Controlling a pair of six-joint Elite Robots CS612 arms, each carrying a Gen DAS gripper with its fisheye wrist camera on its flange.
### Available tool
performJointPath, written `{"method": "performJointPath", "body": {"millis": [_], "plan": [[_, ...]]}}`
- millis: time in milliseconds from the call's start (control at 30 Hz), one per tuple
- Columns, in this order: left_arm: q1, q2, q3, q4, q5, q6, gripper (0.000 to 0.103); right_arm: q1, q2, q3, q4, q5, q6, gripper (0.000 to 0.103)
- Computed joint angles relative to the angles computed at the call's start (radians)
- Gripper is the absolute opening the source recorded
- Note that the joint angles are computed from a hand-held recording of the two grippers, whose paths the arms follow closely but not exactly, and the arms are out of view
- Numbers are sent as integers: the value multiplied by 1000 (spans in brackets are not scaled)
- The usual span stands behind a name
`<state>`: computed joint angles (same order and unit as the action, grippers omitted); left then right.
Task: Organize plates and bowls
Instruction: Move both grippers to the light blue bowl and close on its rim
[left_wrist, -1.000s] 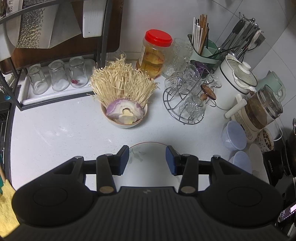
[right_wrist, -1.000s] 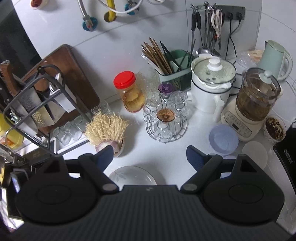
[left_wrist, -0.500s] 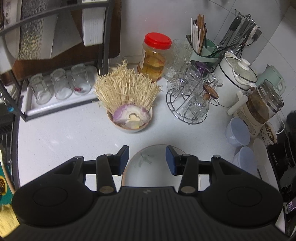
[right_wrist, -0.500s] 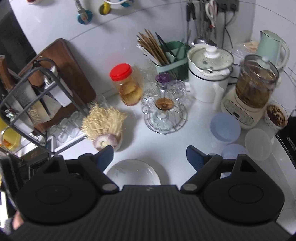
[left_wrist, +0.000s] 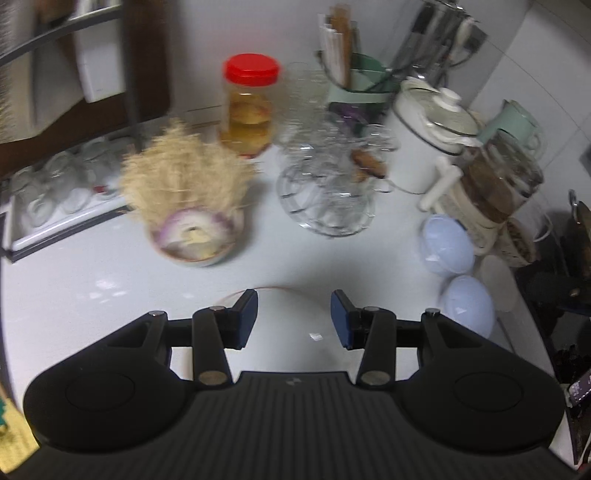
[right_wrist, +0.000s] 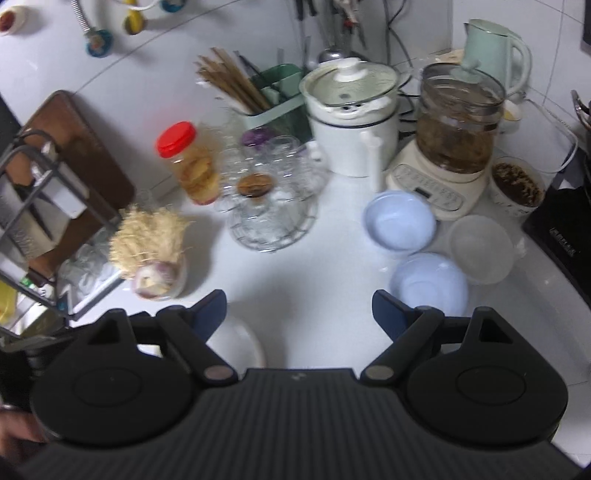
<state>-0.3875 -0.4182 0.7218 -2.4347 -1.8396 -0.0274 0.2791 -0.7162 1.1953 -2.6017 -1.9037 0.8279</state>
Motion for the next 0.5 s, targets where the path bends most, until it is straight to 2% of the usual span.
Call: {"method": "performJointPath", "body": {"millis": [100,167,300,400,500], "plan": [[-21,15,-29,16,-35,-1,49,-29,-21,81,-86,41,-15,87],[-36,26,-48,24,-50,-15,49,-48,-31,121,-100,54,-8,87],[-64,53,-85,22,-62,-34,49,-76,-39,177,-120,45,-18,87],[-80,90,-142,57,-87,-44,49,-93,-36,208,-143,45,-27,87],[-99,126,-194,91,-60,-13,49,-111,-30,236,-171,56,-12,87]]}}
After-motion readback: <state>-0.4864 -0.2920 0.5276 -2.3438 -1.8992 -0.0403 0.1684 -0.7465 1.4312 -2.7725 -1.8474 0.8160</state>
